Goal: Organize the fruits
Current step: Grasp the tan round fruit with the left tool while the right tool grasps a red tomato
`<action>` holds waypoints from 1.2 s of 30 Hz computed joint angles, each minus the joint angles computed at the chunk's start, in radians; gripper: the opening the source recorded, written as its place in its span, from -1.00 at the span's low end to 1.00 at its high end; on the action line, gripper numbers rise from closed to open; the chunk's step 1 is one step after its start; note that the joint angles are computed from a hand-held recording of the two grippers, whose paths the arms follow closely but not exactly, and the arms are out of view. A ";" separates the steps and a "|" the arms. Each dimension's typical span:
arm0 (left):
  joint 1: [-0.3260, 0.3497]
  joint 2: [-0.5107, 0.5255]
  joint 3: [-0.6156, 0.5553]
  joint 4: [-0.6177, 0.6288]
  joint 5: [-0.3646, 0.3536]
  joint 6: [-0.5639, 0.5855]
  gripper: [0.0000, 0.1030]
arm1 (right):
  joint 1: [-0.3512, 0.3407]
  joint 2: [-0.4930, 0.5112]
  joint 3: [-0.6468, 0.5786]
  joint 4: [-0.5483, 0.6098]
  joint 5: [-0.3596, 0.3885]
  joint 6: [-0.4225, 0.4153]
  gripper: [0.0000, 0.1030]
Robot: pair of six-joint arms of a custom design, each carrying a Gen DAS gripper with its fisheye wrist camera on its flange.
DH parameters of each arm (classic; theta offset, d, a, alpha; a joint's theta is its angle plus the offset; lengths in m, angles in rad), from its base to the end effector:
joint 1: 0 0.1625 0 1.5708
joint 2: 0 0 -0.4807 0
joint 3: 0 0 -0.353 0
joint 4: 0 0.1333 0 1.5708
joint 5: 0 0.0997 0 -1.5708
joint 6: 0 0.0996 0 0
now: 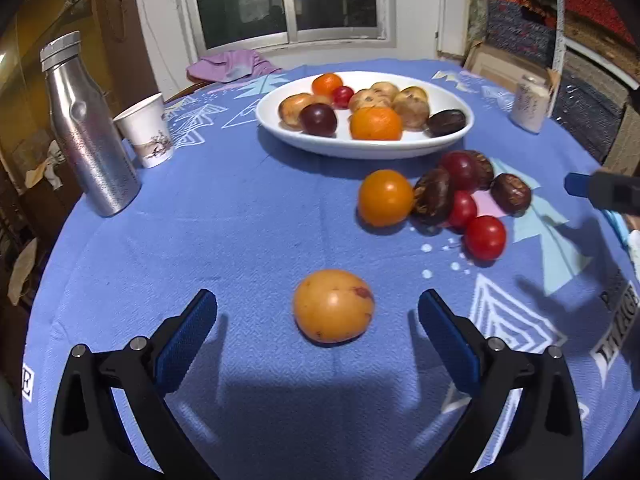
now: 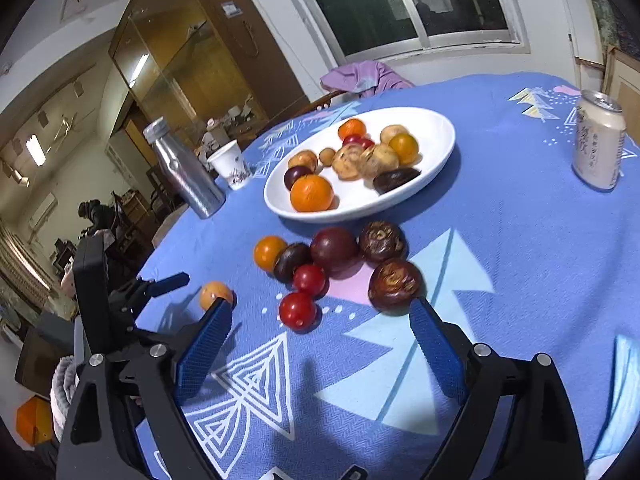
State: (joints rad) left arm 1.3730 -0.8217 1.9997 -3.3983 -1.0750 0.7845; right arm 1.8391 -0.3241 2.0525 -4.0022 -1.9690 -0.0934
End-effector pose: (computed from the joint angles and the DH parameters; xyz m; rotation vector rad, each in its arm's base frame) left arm 0.0603 -0.6188 0.1789 0.9612 2.2351 -0.6039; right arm 0.2333 -0.4914 -0.0386 0.2822 -2.6280 1.0094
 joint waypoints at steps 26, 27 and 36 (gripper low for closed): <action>0.021 -0.022 -0.035 0.130 -0.053 -0.085 0.00 | 0.024 0.056 -0.065 0.077 -0.082 -0.055 0.50; 0.020 -0.023 -0.034 0.133 -0.057 -0.081 -0.09 | 0.028 0.060 -0.069 0.074 -0.092 -0.062 0.50; 0.012 -0.019 -0.019 0.101 -0.045 -0.062 -0.21 | 0.070 0.100 -0.165 0.144 -0.211 -0.100 0.13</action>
